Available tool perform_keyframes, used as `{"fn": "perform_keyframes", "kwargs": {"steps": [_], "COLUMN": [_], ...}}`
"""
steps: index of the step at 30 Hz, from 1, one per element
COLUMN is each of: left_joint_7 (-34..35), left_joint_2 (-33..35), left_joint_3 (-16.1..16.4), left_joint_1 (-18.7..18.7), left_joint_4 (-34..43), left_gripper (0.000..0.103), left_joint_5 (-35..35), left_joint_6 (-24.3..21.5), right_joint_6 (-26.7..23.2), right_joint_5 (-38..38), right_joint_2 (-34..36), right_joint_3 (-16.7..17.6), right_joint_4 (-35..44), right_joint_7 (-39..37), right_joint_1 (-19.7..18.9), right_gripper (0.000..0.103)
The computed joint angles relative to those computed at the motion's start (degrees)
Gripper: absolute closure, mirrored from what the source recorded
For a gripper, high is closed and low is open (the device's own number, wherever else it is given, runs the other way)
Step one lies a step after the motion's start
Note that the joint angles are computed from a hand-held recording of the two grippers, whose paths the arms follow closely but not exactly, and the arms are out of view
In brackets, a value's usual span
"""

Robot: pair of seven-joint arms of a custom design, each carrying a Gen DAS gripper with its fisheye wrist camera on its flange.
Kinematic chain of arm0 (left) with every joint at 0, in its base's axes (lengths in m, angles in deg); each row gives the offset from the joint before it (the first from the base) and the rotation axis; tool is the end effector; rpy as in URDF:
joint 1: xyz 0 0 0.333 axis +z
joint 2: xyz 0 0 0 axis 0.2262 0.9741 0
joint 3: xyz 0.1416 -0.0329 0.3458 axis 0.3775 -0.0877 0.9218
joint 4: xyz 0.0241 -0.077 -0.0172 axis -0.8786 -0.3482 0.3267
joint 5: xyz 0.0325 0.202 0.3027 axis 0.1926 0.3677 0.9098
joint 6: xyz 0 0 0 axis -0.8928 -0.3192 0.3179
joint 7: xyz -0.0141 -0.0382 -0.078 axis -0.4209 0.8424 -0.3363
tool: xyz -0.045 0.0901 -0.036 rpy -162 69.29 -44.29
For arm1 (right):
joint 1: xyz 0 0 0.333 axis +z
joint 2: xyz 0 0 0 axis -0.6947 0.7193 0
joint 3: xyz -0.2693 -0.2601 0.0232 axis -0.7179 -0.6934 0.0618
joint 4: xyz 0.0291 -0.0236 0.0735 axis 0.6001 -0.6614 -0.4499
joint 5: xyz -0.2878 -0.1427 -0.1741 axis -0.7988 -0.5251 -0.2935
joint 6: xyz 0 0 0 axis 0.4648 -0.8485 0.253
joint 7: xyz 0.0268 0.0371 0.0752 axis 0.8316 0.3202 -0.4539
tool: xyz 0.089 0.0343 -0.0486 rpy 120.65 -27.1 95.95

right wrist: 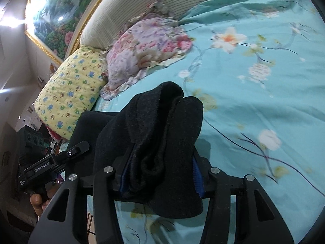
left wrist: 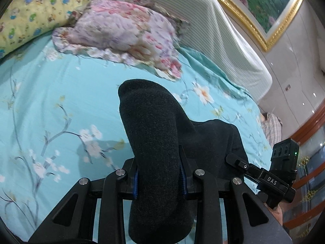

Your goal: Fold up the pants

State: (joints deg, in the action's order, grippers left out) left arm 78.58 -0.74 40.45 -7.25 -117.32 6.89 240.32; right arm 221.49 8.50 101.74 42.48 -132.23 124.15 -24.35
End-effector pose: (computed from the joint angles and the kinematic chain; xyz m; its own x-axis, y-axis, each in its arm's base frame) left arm 0.5908 -0.3997 0.5930 -0.1337 -0.8806 0.4545 -0.8283 -0.1525 -0.5391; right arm 0.5678 0.3017 0.5184 0.0845 -0.7748 -0.6266 -0.7929 0.3285 -0.5132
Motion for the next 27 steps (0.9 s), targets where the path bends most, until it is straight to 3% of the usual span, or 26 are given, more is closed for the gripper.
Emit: {"fn": "perform_keyframes", "kwargs": {"steps": [27], "left_joint_7": [-4.95], "left_joint_2": [3.71], "left_joint_3": [4.83], "left_joint_1": [2.44], "left_joint_4": [6.42], "left_gripper": [0.073], "left_joint_5": [6.08], "left_joint_6": [-1.5], "right_joint_6": [-11.96], "right_joint_5": [-18.28], "right_joint_2": [19.26], "right_joint_3": [-3.19], "right_joint_4": [30.17], "right_joint_7": [8.69], "right_joint_1": [2.38], "right_gripper": [0.052]}}
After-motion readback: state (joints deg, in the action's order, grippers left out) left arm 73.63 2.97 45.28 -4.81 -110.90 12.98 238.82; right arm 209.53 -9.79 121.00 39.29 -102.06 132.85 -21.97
